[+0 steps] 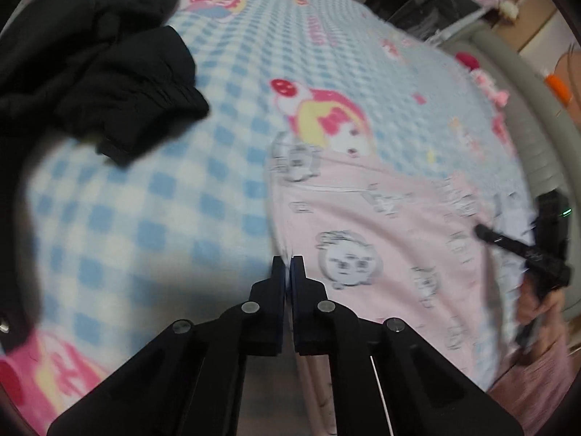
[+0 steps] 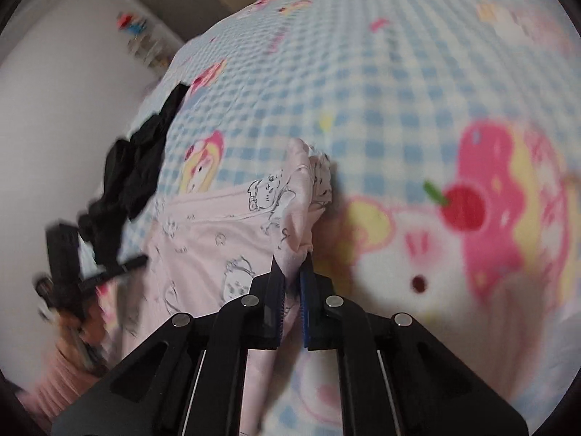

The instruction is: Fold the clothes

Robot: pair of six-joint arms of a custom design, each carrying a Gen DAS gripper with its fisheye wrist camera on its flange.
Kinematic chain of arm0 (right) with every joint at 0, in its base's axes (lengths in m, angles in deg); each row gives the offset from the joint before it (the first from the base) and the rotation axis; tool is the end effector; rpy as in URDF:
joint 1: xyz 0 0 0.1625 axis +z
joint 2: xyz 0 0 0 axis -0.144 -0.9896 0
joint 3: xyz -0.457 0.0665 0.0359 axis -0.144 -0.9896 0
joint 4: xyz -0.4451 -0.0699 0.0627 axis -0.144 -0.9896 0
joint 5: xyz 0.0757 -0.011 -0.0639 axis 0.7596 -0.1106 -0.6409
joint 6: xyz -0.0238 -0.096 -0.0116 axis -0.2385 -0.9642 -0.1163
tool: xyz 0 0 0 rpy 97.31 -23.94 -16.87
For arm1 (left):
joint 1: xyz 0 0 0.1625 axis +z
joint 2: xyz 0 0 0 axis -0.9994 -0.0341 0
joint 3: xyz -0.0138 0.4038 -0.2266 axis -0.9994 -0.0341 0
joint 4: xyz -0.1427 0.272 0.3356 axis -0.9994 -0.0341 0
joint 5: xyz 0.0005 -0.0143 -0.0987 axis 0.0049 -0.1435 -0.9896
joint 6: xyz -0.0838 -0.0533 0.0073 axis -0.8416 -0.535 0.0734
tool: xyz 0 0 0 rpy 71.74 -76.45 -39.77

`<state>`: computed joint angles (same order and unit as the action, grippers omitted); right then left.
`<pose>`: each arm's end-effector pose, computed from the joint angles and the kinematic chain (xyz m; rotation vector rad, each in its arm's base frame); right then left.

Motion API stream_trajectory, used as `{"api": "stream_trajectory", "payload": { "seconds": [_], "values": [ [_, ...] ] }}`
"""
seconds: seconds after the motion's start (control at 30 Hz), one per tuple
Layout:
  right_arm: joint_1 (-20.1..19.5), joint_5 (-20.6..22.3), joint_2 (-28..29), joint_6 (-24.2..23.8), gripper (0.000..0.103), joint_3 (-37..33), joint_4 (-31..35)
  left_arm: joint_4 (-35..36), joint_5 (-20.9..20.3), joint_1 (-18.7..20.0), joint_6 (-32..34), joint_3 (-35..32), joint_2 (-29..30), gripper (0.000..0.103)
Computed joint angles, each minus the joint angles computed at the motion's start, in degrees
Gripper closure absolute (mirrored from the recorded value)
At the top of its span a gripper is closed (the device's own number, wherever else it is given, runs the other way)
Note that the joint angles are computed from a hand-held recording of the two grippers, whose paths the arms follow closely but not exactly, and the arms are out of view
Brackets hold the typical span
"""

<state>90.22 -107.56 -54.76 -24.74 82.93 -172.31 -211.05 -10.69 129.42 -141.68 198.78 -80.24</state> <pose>0.0113 -0.7615 0.3213 1.0672 -2.7747 -0.0217 -0.2731 -0.5177 0.0433 -0.4417 2.4476 -0.9108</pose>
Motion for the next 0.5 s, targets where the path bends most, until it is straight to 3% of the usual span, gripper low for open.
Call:
{"api": "stream_trajectory", "payload": {
  "seconds": [0.07,0.1,0.17,0.23,0.3,0.37,0.4,0.43,0.5],
  "values": [
    [0.53,-4.79,0.86,-3.16,0.098,0.35,-3.02,1.94,-1.28,0.91,-0.31,-0.3,0.28,0.101],
    [0.22,-5.13,1.5,-2.68,0.098,-0.36,-2.46,2.46,-1.63,1.2,-0.27,-0.41,0.52,0.101],
    [-0.68,-4.72,2.92,-0.61,0.097,-2.36,-0.16,3.49,-2.3,1.78,-0.17,-0.66,1.01,0.101],
    [-1.89,-1.4,3.74,4.12,0.095,-4.93,2.68,2.31,-2.55,1.71,-0.12,-0.21,0.25,0.096],
    [-2.22,-0.43,3.62,6.11,0.087,-5.56,2.26,-3.37,-3.35,1.8,2.06,1.36,-0.8,0.096],
    [-2.26,-0.18,3.37,6.33,0.075,-6.4,2.75,-3.81,-1.52,1.5,3.48,1.56,-1.75,0.091],
    [-2.17,0.13,3.23,6.55,0.067,-6.67,2.88,-4.01,-0.58,1.36,4.22,1.64,-2.22,0.081],
    [-2.13,0.84,3.03,6.46,0.064,-6.76,2.33,-5.29,-0.59,1.67,5.6,1.41,-2.26,0.064],
    [-1.49,1.41,2.74,5.5,0.063,-6.0,-0.99,-7.74,-0.73,2.6,8.44,0.52,-2.06,0.055]
  ]
}}
